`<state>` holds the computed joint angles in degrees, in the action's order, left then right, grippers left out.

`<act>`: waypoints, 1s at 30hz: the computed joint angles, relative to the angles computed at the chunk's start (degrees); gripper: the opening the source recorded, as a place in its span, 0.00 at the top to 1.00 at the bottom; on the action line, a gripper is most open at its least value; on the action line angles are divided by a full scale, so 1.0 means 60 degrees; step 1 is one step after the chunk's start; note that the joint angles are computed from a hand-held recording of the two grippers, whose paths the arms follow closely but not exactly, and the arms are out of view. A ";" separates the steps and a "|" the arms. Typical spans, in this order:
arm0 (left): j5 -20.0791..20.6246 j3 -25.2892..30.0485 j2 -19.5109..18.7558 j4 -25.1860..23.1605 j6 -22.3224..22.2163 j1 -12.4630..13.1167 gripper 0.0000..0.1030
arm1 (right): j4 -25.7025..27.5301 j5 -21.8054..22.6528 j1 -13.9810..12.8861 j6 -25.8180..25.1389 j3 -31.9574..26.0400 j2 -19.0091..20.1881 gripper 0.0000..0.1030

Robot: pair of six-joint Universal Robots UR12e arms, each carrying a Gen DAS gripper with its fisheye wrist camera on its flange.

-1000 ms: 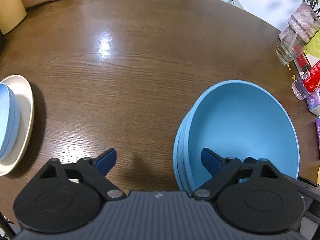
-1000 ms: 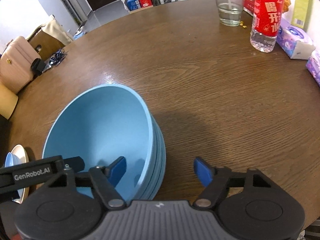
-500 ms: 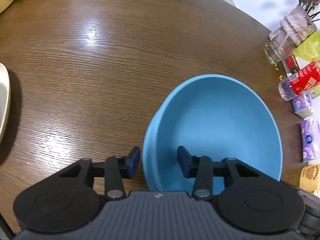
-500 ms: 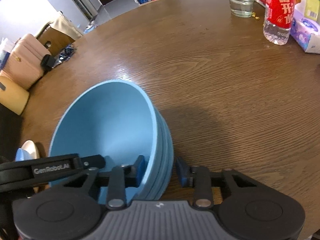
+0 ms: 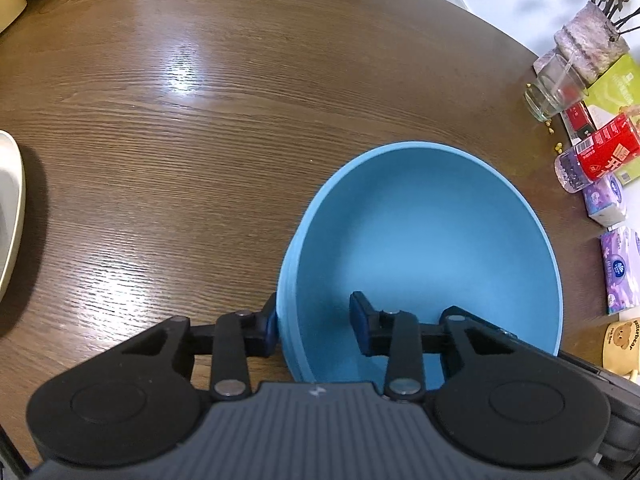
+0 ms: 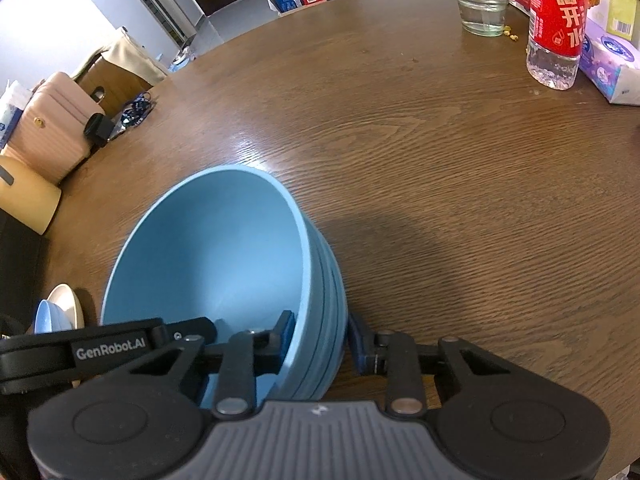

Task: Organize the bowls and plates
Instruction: 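Lift the bowl stack with both tools and carry it over the cream plate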

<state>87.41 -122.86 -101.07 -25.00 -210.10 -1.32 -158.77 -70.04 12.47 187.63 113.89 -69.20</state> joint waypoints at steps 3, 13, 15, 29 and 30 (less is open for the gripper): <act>0.0006 -0.0050 0.0060 0.0051 0.0042 0.0018 0.65 | -0.0071 -0.0002 0.0021 0.0037 0.0036 -0.0035 0.73; -0.0001 -0.0359 0.0462 0.0260 0.0162 0.0188 0.65 | -0.0374 -0.0102 0.0197 0.0132 0.0148 -0.0192 0.73; 0.0020 -0.0456 0.0588 0.0322 0.0138 0.0250 0.65 | -0.0426 -0.0110 0.0269 0.0140 0.0155 -0.0230 0.73; -0.0019 -0.1134 0.1459 0.0442 0.0233 0.0931 0.65 | -0.0537 -0.0201 0.0883 0.0155 0.0051 -0.0395 0.73; -0.0036 -0.1195 0.1533 0.0443 0.0268 0.1000 0.65 | -0.0533 -0.0213 0.0935 0.0165 0.0032 -0.0401 0.73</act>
<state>87.20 -130.03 -91.87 -22.34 -208.49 4.69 -161.97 -71.32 18.08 188.62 114.08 -71.61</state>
